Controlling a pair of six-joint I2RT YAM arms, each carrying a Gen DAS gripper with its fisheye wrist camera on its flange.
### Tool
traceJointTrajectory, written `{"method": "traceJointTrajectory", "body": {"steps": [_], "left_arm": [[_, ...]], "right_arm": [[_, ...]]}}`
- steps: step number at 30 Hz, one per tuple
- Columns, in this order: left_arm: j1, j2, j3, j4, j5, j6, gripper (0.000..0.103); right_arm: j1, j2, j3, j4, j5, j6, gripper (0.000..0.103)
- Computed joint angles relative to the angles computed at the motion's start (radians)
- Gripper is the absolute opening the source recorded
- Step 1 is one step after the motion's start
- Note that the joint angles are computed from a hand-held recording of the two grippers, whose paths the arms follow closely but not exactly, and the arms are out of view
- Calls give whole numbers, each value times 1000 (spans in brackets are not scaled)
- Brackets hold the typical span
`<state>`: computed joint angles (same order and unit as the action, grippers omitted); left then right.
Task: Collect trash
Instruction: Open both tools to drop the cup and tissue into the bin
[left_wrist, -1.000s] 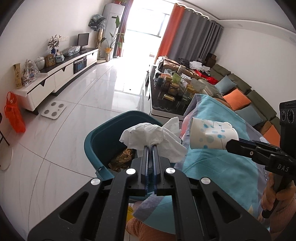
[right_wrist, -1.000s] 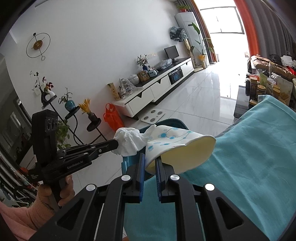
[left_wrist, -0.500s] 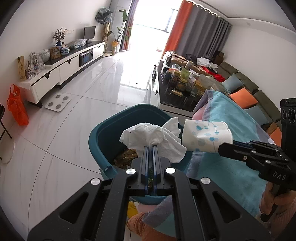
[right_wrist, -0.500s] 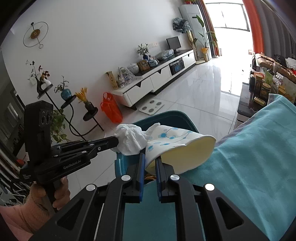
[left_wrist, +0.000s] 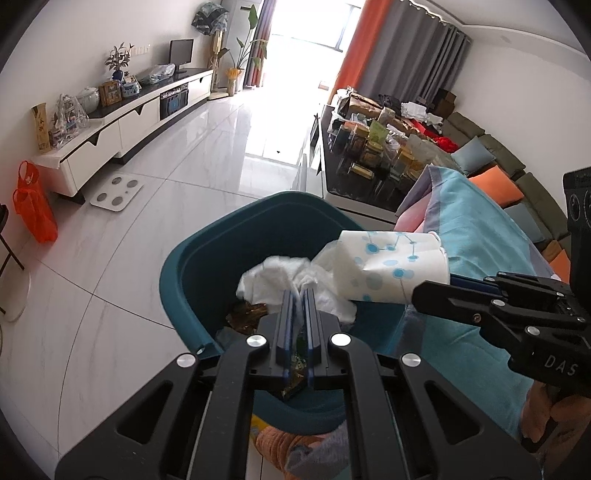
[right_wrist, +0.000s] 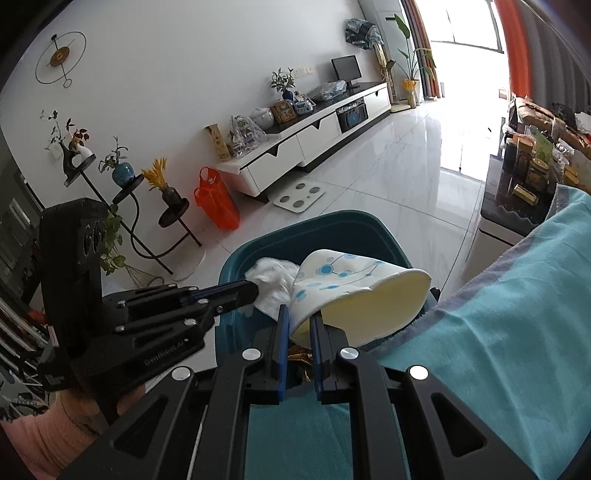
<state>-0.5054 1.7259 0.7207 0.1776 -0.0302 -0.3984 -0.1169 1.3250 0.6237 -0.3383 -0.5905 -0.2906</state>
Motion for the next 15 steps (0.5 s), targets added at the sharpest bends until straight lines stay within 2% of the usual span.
{"method": "traceJointTrajectory", "body": {"steps": [4, 8, 9, 15], "left_arm": [[0, 57, 32, 6, 2, -3, 12], [0, 93, 49, 15, 4, -15, 14], [0, 96, 49, 18, 5, -17, 14], [-3, 56, 10, 42, -8, -21, 22]], "right_arm": [[9, 43, 15, 9, 7, 22, 14], [-2, 60, 29, 2, 3, 22, 17], [-3, 57, 27, 4, 4, 25, 20], [-29, 29, 7, -1, -14, 22, 21]]}}
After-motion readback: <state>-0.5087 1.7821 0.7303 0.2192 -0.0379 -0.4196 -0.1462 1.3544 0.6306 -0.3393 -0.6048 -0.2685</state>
